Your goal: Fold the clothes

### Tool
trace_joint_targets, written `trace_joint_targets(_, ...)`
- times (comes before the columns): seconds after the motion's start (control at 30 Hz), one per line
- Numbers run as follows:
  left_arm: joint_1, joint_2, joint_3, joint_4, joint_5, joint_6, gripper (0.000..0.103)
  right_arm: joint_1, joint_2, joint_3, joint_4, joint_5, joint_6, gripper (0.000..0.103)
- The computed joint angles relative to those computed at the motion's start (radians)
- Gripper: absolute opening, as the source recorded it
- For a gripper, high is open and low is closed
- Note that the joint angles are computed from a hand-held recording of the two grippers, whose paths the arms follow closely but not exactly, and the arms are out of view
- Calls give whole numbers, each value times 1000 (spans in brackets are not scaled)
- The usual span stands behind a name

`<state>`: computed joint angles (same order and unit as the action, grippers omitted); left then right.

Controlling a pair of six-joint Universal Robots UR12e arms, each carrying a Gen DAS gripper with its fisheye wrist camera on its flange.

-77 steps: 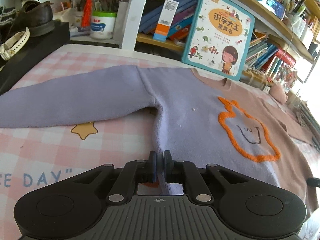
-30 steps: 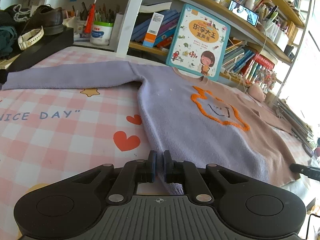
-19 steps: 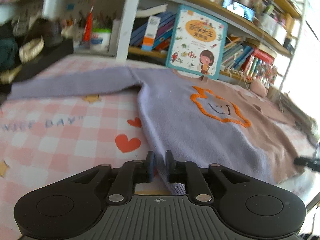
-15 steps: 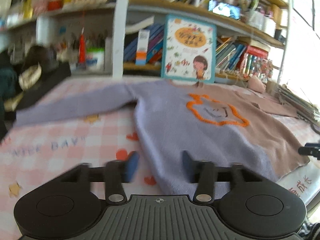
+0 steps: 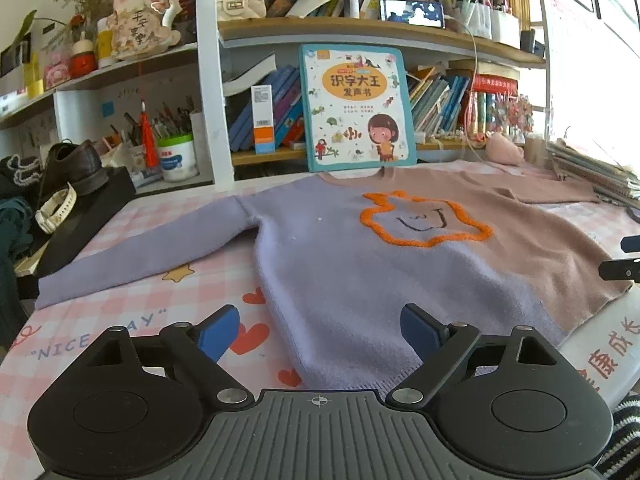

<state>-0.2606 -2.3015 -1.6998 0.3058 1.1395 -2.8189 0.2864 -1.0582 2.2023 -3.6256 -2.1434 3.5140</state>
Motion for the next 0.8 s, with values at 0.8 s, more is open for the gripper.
trace_joint_targets(0.8,3,-10,9,-7,15,-21,93,6,31,-27,-73,34,-71,88)
